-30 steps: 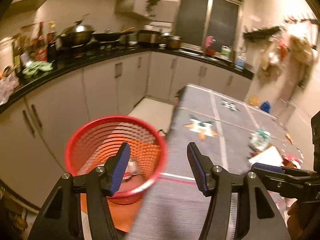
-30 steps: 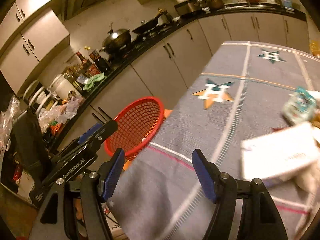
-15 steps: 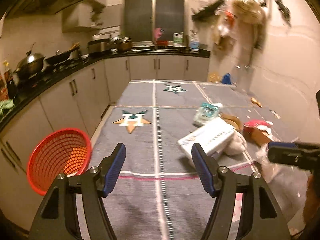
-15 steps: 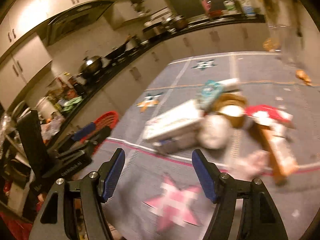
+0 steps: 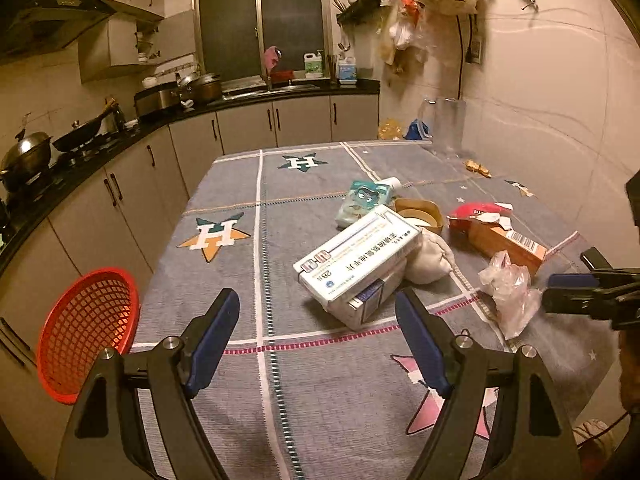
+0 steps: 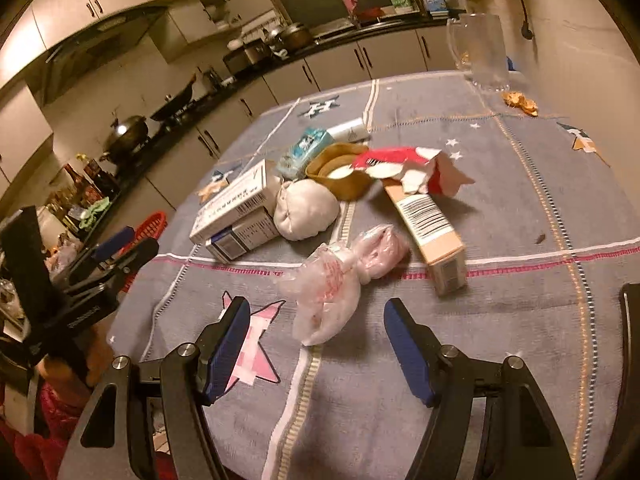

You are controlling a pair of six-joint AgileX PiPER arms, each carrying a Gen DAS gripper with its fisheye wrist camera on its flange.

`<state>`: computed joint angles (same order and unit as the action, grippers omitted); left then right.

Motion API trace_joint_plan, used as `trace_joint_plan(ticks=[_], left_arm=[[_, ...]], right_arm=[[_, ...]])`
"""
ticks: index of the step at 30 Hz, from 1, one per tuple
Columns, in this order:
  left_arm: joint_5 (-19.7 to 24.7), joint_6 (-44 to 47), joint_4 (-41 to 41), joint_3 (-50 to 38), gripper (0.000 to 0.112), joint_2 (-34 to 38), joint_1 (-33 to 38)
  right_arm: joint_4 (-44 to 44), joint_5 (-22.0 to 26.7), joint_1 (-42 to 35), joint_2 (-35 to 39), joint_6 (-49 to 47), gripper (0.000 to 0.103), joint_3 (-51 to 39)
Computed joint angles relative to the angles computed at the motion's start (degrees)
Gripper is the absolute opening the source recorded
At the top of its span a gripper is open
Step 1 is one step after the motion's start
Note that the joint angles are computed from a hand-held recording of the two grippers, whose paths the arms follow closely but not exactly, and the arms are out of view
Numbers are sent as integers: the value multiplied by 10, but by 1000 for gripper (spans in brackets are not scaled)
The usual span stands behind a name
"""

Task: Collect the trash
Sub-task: 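Grasp the pink and white plastic bags with the right tool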

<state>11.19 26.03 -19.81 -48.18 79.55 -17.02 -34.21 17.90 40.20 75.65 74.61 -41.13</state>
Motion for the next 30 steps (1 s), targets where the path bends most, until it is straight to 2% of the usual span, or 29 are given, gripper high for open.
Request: trace_joint_plan(ticks=[3,6,7,8,9,11,13,15,17,18,21,23,26,28,30], left_arm=[[27,76,-68,-12,89,7,13],[70,101,-82,-46,91,30,29],[92,117,-93,-62,91,43,36],[104,111,-84,-77,91,54,38],[106,108,-80,-84,91,61,40],[124,126,-86,-112,91,85,47],[141,117,-77,-145,91,110,53],[179,158,-120,-184,91,141,69],[224,155,-128,-233,91,178,80],[265,167,-148,-273,91,209,90],[301,144,-150,-334,91,257,97],[358,151,-167,-383,91,296,106],[418,178,-205,-414,91,325,119],[430,199,-210,-405,91,319,114],[406,226,-194,-369,91,291,93]], right_arm=[[11,4,-5,42,-5,75,-25],[39,5,-17,89,-36,74,-56],[45,17,-17,104,-46,71,-70],[51,28,-20,117,-56,56,-80],[63,32,-22,125,-68,48,-86],[79,38,-23,133,-84,39,-92],[53,24,-21,123,-58,36,-75],[66,-12,-29,106,-71,35,-52],[98,-44,-37,87,-102,35,-32],[91,-47,-36,83,-94,35,-28],[74,-50,-35,74,-75,35,-21],[104,-61,-42,71,-104,35,-15],[143,-72,-52,69,-141,35,-8],[153,-73,-57,67,-148,35,-4],[187,-80,-63,67,-182,35,0]])
